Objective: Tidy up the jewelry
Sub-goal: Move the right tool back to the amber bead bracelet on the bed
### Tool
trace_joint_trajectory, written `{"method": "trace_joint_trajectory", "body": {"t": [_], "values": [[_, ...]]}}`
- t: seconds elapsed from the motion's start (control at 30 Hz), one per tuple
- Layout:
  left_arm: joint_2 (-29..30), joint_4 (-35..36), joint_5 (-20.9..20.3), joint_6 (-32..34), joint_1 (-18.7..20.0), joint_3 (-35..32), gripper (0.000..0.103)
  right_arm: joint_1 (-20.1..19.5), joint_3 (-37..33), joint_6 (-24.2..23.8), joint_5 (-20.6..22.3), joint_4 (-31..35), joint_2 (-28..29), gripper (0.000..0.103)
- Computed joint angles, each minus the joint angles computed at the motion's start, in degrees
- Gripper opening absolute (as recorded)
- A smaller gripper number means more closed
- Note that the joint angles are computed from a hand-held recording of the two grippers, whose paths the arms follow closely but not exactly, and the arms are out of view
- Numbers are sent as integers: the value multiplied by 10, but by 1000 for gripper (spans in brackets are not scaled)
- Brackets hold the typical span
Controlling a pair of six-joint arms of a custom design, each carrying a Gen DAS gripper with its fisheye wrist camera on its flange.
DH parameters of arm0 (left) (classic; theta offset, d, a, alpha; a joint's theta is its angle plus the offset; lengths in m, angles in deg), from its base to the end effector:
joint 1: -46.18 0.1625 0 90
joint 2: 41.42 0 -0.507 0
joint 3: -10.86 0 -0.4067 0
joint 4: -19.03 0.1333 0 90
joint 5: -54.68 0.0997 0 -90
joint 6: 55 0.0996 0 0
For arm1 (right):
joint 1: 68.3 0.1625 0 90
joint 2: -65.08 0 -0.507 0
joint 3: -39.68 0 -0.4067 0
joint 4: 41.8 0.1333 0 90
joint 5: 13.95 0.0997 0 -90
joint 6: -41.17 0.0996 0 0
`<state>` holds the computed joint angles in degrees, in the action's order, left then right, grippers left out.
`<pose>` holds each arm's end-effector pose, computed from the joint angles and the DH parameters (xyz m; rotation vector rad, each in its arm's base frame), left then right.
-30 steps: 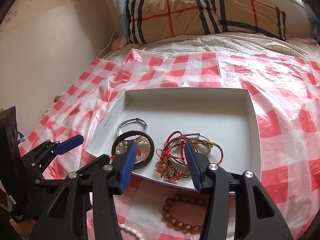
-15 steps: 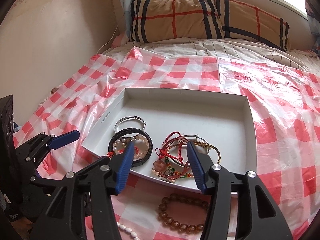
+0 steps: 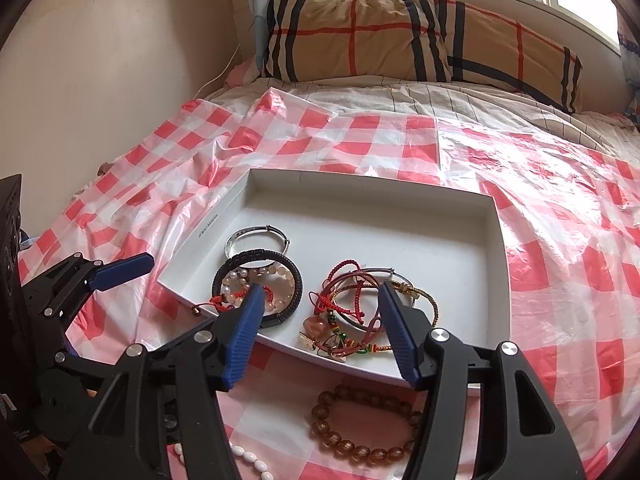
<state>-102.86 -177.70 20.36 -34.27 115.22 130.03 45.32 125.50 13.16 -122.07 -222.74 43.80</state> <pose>-0.0016 -0.6069 0.3023 0.2635 2.0536 -0.9195 0.4057 -0.6724 -0.0612 1.1026 -2.5149 0.6264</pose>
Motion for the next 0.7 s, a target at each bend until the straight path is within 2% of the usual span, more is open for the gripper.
{"method": "trace_joint_trajectory", "body": {"t": [0.2,0.37,0.47,0.57,0.7], "values": [[0,1,1,2,0,1,82,0,3,-7,-8,0,0,58],[-7,28,-3,-4,0,4,83,-3,7,-6,-32,1,-4,58],[-22,75,-24,-33,3,6,83,-8,24,15,-45,-1,-20,58],[-39,142,-63,-58,9,7,83,-13,34,45,-65,16,-35,58],[-45,192,-86,-45,10,11,83,-22,43,93,-80,55,-49,58]]}}
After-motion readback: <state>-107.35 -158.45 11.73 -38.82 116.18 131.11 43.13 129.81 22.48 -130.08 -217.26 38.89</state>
